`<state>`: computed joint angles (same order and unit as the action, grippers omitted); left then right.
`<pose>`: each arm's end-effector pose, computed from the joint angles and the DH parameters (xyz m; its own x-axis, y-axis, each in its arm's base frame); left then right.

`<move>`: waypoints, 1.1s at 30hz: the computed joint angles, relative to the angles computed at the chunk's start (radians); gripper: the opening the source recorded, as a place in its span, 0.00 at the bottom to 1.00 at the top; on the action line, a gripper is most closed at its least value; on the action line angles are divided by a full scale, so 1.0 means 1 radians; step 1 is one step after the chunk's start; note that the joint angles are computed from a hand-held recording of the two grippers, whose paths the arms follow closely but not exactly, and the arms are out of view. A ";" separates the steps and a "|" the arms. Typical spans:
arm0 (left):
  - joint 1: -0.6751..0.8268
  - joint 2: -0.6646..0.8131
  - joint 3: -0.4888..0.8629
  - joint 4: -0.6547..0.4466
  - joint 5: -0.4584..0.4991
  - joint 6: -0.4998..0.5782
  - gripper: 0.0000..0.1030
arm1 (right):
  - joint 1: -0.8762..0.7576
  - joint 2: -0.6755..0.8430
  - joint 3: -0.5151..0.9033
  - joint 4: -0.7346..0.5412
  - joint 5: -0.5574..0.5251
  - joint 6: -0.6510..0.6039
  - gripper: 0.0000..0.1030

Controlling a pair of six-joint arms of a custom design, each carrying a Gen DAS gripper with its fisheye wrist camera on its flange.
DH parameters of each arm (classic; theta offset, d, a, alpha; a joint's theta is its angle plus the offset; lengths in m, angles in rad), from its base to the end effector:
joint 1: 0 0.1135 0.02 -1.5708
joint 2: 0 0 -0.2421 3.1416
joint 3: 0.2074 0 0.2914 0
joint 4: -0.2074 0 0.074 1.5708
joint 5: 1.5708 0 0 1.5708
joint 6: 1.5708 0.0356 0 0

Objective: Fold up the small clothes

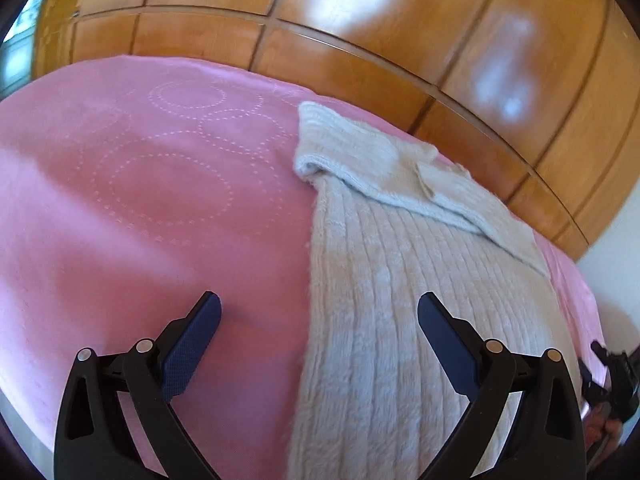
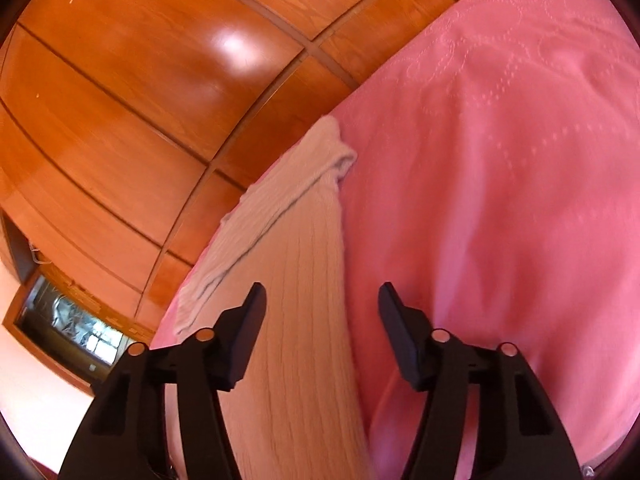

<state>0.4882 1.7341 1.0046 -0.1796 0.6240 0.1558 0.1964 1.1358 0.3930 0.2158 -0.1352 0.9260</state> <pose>0.3411 0.1576 0.1259 -0.6982 -0.2282 -0.6785 0.0453 0.9318 -0.3600 0.2571 0.0560 0.1294 -0.5423 0.6996 -0.4653 0.2094 0.6489 0.7315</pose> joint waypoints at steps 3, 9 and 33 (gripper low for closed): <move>0.030 -0.002 0.013 -0.111 0.077 0.126 0.80 | 0.029 -0.060 -0.025 -0.046 -0.007 -0.026 0.55; 0.096 -0.007 0.004 -0.299 0.206 0.325 0.68 | 0.110 -0.139 -0.095 -0.034 -0.045 -0.036 0.55; 0.087 0.068 0.106 -0.842 0.239 0.742 0.06 | 0.244 -0.079 -0.145 0.182 -0.110 0.022 0.08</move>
